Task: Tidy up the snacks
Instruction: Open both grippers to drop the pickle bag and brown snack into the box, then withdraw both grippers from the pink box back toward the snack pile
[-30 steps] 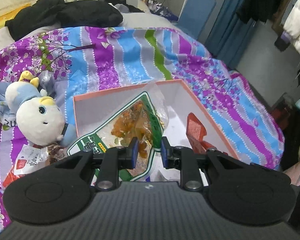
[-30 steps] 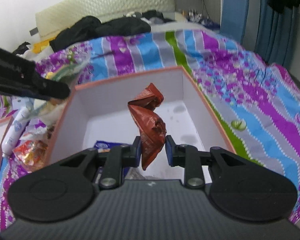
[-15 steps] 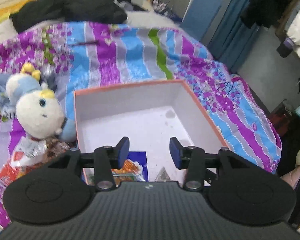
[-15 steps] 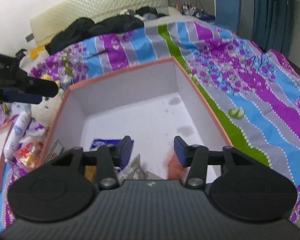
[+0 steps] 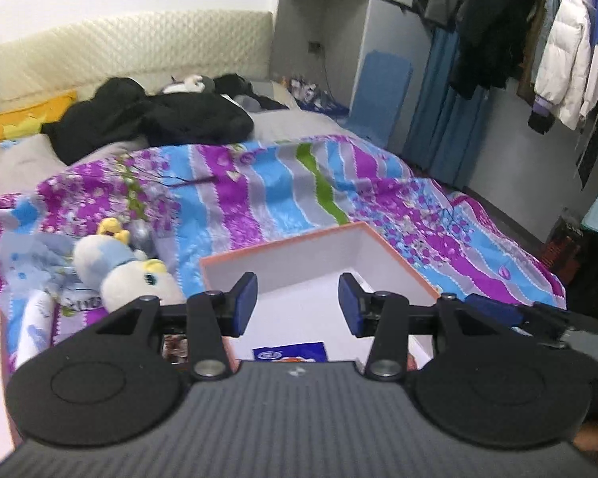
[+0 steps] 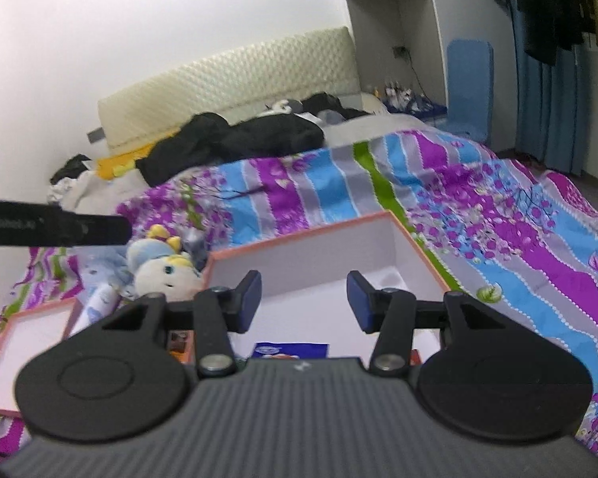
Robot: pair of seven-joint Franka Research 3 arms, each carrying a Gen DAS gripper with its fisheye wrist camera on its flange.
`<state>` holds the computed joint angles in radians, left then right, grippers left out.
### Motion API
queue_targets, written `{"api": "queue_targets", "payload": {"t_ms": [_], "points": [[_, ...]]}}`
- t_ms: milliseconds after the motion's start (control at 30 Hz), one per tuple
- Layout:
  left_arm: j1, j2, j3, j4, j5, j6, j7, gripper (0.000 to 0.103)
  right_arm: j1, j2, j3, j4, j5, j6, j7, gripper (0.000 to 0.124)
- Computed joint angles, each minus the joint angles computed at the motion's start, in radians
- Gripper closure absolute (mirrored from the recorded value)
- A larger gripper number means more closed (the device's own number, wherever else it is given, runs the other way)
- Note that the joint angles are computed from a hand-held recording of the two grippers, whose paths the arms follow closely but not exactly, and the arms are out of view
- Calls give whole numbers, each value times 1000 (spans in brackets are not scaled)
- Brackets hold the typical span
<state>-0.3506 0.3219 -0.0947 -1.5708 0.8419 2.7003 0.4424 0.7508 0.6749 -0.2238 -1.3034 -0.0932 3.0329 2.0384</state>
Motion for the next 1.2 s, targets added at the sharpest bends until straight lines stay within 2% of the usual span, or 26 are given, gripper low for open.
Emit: {"api": "queue_targets", "payload": {"t_ms": [100,200,333,500,700,767,867,1100,1200], "points": [[-8,-79,24,-106,94,28,-111,52,39,-29,-23,-50,-14,44,7,74],[8,-156,16,-203,190,31,-218,52,103,-48,-80,-92,-25,77,21,74],[50,-261,-13,-339,293,36,-356,52,131,-70,-68,-135,-4,115,-10,74],[114,-392,-67,-513,366,20,-489,52,197,-86,-91,-189,31,138,-51,74],[187,-513,-139,-677,407,-5,-603,52,243,-102,-86,-259,87,171,-97,74],[201,-541,-159,-718,410,-21,-621,52,280,-105,-111,-286,113,180,-105,74],[206,-581,-187,-778,397,-64,-627,52,312,-118,-117,-334,146,188,-131,74],[212,-658,-214,-913,344,-64,-682,52,418,-149,-178,-442,220,226,-192,74],[209,-680,-224,-962,307,-63,-701,52,428,-163,-163,-473,256,227,-227,74]]}}
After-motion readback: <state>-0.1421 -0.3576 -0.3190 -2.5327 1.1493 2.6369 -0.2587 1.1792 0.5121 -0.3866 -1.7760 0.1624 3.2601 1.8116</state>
